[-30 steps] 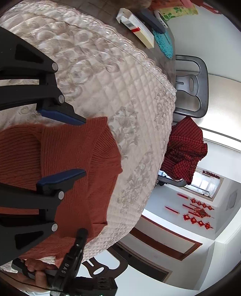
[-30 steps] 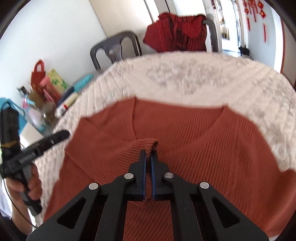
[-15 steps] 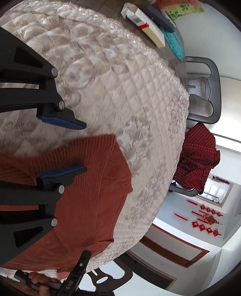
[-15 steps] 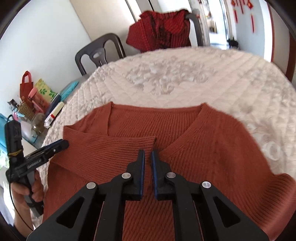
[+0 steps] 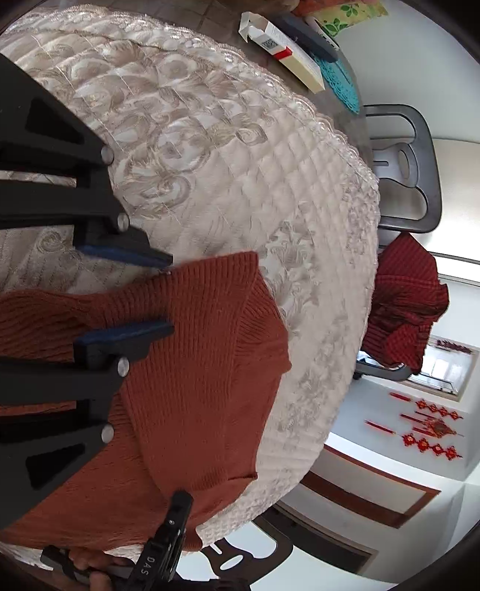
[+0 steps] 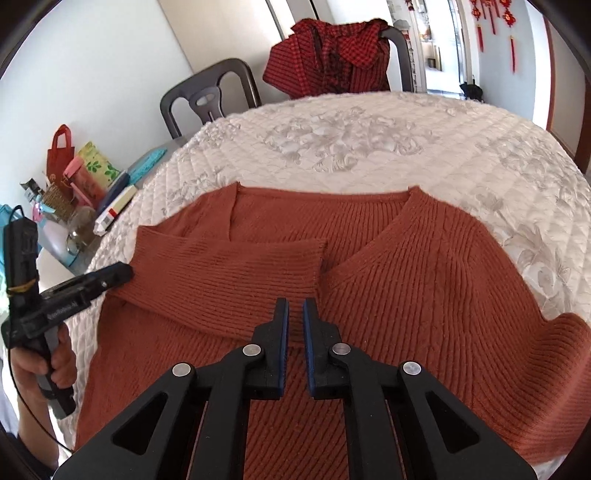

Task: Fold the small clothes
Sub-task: 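Carry the held sleeve across the sweater body with the left tool, then open the left tool to release the sleeve and withdraw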

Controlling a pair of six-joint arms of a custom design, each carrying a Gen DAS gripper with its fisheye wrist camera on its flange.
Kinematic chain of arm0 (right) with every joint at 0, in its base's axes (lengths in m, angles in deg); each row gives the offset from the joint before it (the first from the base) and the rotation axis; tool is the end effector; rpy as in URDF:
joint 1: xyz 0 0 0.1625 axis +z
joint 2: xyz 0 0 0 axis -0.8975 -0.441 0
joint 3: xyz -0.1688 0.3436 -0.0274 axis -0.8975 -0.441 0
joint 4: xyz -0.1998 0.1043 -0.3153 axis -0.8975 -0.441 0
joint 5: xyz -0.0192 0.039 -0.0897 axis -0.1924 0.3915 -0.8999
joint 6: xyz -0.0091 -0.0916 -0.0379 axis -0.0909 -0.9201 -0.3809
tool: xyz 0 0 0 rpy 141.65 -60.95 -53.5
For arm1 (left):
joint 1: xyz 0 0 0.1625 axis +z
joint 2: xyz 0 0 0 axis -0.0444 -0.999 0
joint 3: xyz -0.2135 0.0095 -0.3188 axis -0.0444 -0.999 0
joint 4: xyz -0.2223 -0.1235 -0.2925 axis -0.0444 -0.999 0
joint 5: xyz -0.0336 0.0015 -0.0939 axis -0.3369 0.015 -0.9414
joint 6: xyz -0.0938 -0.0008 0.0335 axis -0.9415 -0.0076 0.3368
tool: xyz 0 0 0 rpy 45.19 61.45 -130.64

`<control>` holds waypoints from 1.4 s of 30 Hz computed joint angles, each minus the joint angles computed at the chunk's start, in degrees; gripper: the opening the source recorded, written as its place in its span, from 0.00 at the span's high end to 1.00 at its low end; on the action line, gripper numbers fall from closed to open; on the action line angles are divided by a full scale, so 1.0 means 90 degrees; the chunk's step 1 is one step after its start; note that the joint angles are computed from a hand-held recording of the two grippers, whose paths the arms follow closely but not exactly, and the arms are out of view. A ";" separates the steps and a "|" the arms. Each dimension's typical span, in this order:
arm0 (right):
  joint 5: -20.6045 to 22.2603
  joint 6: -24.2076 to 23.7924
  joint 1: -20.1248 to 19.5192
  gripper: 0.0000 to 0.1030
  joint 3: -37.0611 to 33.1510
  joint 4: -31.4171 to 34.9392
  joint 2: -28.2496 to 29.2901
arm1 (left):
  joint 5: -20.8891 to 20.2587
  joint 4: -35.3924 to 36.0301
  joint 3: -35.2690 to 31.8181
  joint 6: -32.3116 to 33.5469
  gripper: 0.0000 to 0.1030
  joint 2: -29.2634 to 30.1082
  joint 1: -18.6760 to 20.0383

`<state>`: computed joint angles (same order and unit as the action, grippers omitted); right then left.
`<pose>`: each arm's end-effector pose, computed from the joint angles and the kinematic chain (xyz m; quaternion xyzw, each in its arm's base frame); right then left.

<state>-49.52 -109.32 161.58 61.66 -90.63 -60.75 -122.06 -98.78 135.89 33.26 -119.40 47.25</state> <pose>0.1677 -0.4998 0.1238 0.2334 -0.9318 0.1895 0.2032 -0.1381 -0.4390 0.1282 0.0339 0.8824 -0.3664 0.2931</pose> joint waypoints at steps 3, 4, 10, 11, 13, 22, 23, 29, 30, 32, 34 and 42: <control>0.0029 -0.0007 0.0004 0.93 0.0021 0.0023 0.0041 | 0.0241 0.0074 0.0062 -0.0167 0.93 -0.0049 -0.0066; 0.0060 -0.0035 0.0019 0.93 0.0039 0.0024 0.0036 | 0.0232 0.0028 0.0107 -0.0209 0.93 -0.0096 -0.0032; 0.0074 -0.0125 0.0013 0.93 0.0028 0.0017 0.0101 | 0.0441 0.0640 0.0251 -0.0724 0.94 -0.0400 -0.0021; 0.0085 -0.0043 0.0010 0.93 0.0010 0.0081 0.0072 | 0.0475 0.0757 0.0266 -0.0820 0.94 -0.0452 -0.0058; 0.0100 -0.0045 0.0040 0.93 0.0053 -0.0062 0.0033 | 0.0466 0.0596 0.0292 -0.0762 0.94 -0.0493 -0.0146; -0.0059 0.0052 0.0097 0.93 -0.0668 -0.0119 0.0578 | 0.0152 -0.0054 -0.0770 0.0683 0.93 0.0441 0.0222; -0.0159 0.0136 0.0048 0.93 -0.0794 -0.0030 0.0683 | 0.0105 0.0125 -0.0900 0.0661 0.93 0.0545 0.0372; -0.0120 0.0060 0.0053 0.93 -0.0427 -0.0143 0.0331 | 0.0105 0.0116 -0.0459 0.0366 0.93 0.0224 0.0051; -0.0017 0.0012 0.0051 0.93 -0.0275 -0.0154 0.0192 | 0.0039 0.0096 -0.0286 0.0258 0.93 0.0121 -0.0053; 0.0094 -0.0084 0.0052 0.93 0.0036 -0.0204 -0.0022 | -0.0035 0.0147 -0.0079 0.0087 0.93 0.0029 -0.0156; -0.0066 -0.0278 0.0058 0.93 0.0221 -0.0172 -0.0045 | 0.0002 0.0033 0.0029 0.0077 0.91 0.0100 -0.0143; -0.0092 -0.0291 0.0016 0.90 0.0644 -0.0442 -0.0364 | 0.0313 0.0744 0.0348 -0.0971 0.86 -0.0310 -0.0648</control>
<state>-50.35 -111.94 161.72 67.45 -94.60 -64.03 -119.24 -92.09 139.03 24.52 -122.19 41.41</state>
